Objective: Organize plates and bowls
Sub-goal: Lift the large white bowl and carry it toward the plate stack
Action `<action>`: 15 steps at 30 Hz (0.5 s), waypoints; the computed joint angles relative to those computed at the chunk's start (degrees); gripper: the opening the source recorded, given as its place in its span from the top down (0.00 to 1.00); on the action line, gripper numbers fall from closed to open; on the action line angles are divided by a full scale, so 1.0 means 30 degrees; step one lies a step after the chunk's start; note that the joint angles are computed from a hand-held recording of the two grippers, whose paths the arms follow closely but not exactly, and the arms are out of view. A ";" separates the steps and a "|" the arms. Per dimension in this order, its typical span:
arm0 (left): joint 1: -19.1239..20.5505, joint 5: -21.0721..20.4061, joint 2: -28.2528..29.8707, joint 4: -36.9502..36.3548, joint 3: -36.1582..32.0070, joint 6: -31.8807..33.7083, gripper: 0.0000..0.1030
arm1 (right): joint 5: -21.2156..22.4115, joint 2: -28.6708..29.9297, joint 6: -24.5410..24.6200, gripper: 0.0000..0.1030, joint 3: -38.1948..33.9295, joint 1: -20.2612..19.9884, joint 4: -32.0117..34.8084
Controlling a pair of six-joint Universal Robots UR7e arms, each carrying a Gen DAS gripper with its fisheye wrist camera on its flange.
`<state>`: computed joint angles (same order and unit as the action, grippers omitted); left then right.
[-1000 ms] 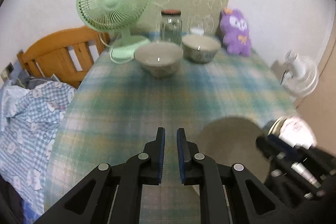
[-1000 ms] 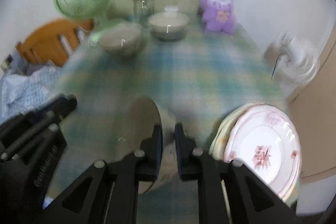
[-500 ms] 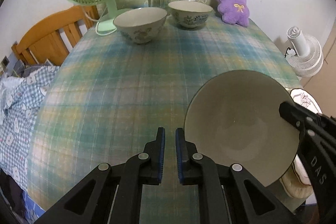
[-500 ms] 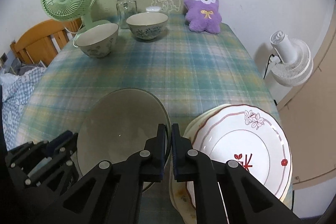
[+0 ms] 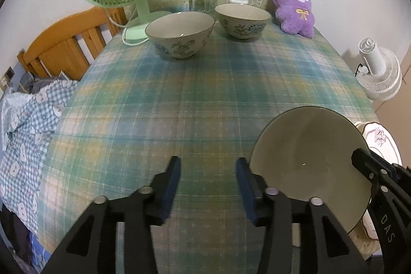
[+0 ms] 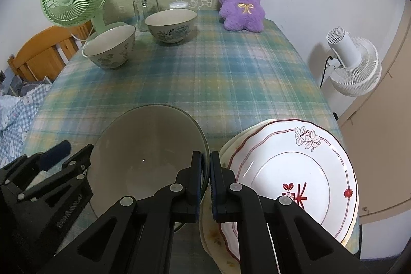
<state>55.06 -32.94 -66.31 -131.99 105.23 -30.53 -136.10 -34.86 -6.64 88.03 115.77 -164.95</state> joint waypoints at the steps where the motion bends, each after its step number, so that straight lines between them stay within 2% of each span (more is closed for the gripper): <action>1: 0.0037 -0.0066 -0.0044 0.0119 -0.0048 -0.0040 0.45 | -0.0047 -0.0001 0.0121 0.92 -0.0022 -0.0008 0.0109; 3: 0.0038 -0.0137 -0.0133 0.0137 -0.0058 0.0082 0.41 | -0.0154 0.0014 0.0323 0.92 -0.0066 0.0002 0.0282; 7: -0.0033 -0.0202 -0.0273 -0.0048 -0.0136 0.0404 0.40 | -0.0335 0.0093 0.0569 0.92 -0.0227 0.0084 0.0557; 9: -0.0064 -0.0504 -0.0352 -0.0415 -0.0135 0.0739 0.33 | -0.0384 0.0118 0.0674 0.92 -0.0277 0.0111 0.0631; 14: -0.0133 -0.0832 -0.0064 -0.1042 -0.0091 0.1838 0.33 | -0.0565 0.0200 0.0929 0.92 -0.0358 0.0176 0.0673; 15: -0.0078 -0.1027 -0.0017 -0.1107 -0.0098 0.1924 0.36 | -0.0602 0.0201 0.1001 0.92 -0.0354 0.0173 0.0689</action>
<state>54.83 -36.02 -66.36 -135.31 104.94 -24.75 -137.91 -34.26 -3.64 86.96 116.29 -162.88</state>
